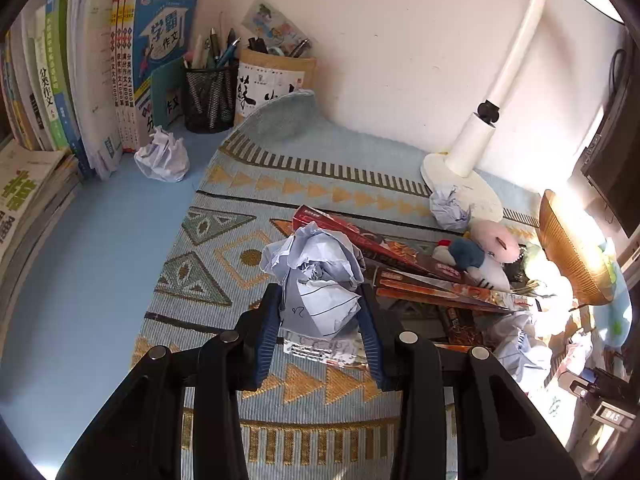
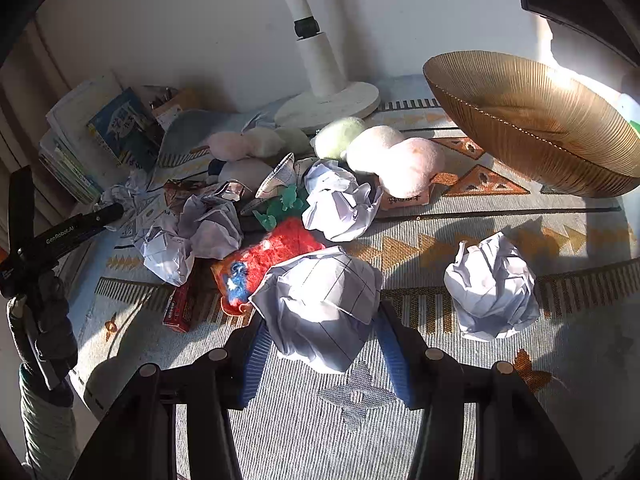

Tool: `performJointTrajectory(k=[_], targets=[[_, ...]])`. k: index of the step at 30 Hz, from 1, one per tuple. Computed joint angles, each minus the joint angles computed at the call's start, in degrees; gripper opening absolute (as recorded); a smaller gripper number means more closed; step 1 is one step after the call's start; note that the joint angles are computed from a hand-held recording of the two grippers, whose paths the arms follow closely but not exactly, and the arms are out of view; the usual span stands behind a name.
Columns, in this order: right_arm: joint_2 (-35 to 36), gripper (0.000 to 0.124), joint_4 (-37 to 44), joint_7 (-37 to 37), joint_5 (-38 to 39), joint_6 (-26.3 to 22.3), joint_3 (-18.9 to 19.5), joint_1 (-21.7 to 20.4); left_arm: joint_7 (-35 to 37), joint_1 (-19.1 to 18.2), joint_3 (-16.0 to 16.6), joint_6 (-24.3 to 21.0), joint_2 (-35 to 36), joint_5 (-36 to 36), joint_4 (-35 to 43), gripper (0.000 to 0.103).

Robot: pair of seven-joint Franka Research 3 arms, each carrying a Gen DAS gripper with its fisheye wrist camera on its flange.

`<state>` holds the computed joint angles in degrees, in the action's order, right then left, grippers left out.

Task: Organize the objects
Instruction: 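Carry crumpled paper balls in both tools into the amber bowl and release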

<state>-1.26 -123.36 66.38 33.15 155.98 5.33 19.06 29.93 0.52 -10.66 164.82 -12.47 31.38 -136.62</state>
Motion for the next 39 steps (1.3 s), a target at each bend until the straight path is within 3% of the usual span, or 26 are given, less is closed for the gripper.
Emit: performJointTrajectory(k=[4,7,9,16,21,23,25,28,30,33,36,39], targets=[[-4.6,0.051,-4.9,19.2,-22.8,3.9,1.4,-2.0,-1.8,-1.7,-3.4,-3.8,-2.6,2.3,0.9,0.035],[-8.5,0.051,-7.9,38.6,-45.9,5.5,5.6,-8.1,-2.5,-4.1,-4.8,-5.2,-2.8,2.4,2.6,0.035],[-10.7,0.051,-8.9,47.2,-56.6,5.4,7.8,-11.5,-3.6,-5.3,-6.2,-6.7,-2.0,3.6,4.7,0.035],[-14.3,0.051,-10.5,53.2,-63.6,4.8,7.7,-14.2,-4.4,-11.1,-8.5,-13.5,3.7,8.1,13.6,0.035],[-15.4,0.051,-11.9,52.3,-61.8,5.3,6.4,-14.6,-3.4,-15.3,-8.1,-16.4,8.5,10.3,19.2,0.035],[-14.8,0.051,-11.4,49.4,-57.7,5.9,4.1,-13.7,-2.5,-16.8,-7.6,-17.5,11.0,10.0,22.3,0.035],[-13.3,0.051,-9.5,42.7,-48.8,7.3,-0.2,-11.1,0.6,-18.0,-6.8,-17.3,13.4,7.7,25.3,0.035],[-10.0,0.051,-4.7,26.8,-27.1,8.6,-9.3,-4.1,7.3,-18.9,-5.7,-15.6,18.5,1.5,32.0,0.035],[-6.3,0.052,0.4,18.1,-15.5,7.4,-12.7,-1.8,13.3,-19.0,-5.6,-14.4,22.9,-4.1,37.5,0.035],[0.3,0.052,8.0,14.2,-9.6,4.9,-12.7,-3.4,19.3,-20.1,-5.4,-13.7,30.7,-9.4,47.0,0.036],[5.0,0.052,12.5,14.7,-10.9,4.4,-11.0,-5.6,20.6,-23.7,-3.0,-16.0,38.5,-8.3,57.0,0.037],[8.8,0.052,16.1,17.5,-13.1,3.8,-9.4,-7.5,22.7,-24.9,-2.3,-16.8,44.5,-10.3,64.4,0.037]])
